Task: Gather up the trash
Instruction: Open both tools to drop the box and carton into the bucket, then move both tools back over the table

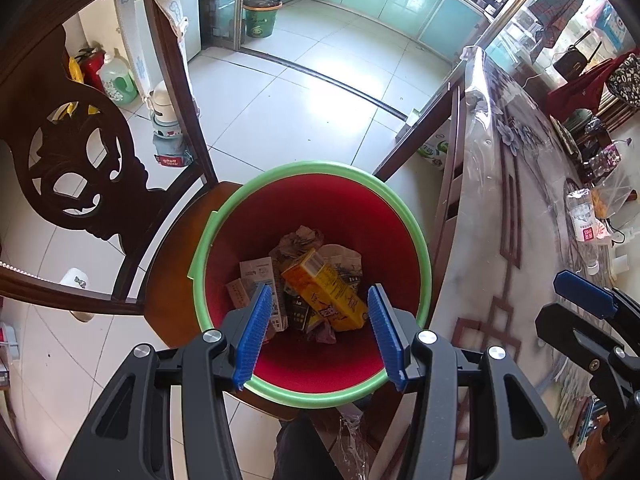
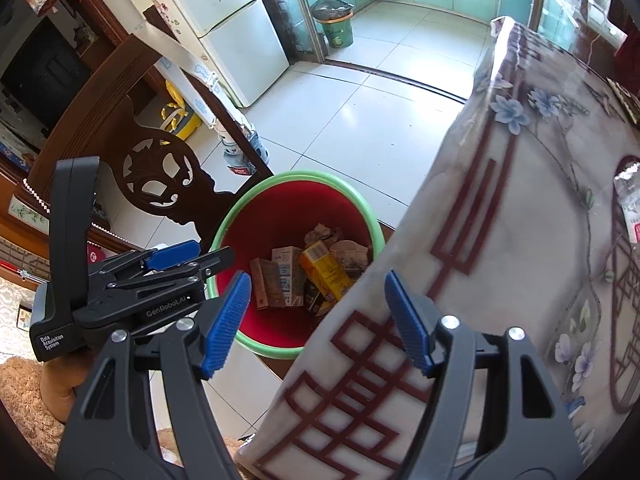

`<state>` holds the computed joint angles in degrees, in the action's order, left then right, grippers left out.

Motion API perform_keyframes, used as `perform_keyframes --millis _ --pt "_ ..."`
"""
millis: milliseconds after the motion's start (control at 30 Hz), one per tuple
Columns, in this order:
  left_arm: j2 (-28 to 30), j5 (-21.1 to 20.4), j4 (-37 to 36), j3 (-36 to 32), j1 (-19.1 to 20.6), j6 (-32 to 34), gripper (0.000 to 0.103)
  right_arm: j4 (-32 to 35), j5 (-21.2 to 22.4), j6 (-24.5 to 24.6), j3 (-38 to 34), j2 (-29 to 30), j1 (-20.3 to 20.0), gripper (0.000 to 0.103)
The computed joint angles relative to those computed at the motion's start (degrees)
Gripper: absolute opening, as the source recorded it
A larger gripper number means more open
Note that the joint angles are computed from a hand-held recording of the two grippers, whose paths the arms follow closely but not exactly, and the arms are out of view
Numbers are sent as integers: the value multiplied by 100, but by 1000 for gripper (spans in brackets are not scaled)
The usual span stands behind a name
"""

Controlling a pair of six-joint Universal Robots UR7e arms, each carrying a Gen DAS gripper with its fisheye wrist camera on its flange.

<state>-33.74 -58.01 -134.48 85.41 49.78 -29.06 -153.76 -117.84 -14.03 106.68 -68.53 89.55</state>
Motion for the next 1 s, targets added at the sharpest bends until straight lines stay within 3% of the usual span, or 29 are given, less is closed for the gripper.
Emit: perform_keyframes --millis 267,533,733,1000 --pt "254 -118 120 -237 -140 65 48 -155 -88 129 255 -366 -189 67" --pt "881 -423 400 -912 -458 342 48 -271 -74 254 639 -1073 -670 67" --pt "1361 -640 574 -1411 -777 382 48 -270 69 193 859 -1715 -1182 69" --pt "1852 -770 736 -1906 -1197 103 48 -155 463 -93 717 -2488 -2216 72"
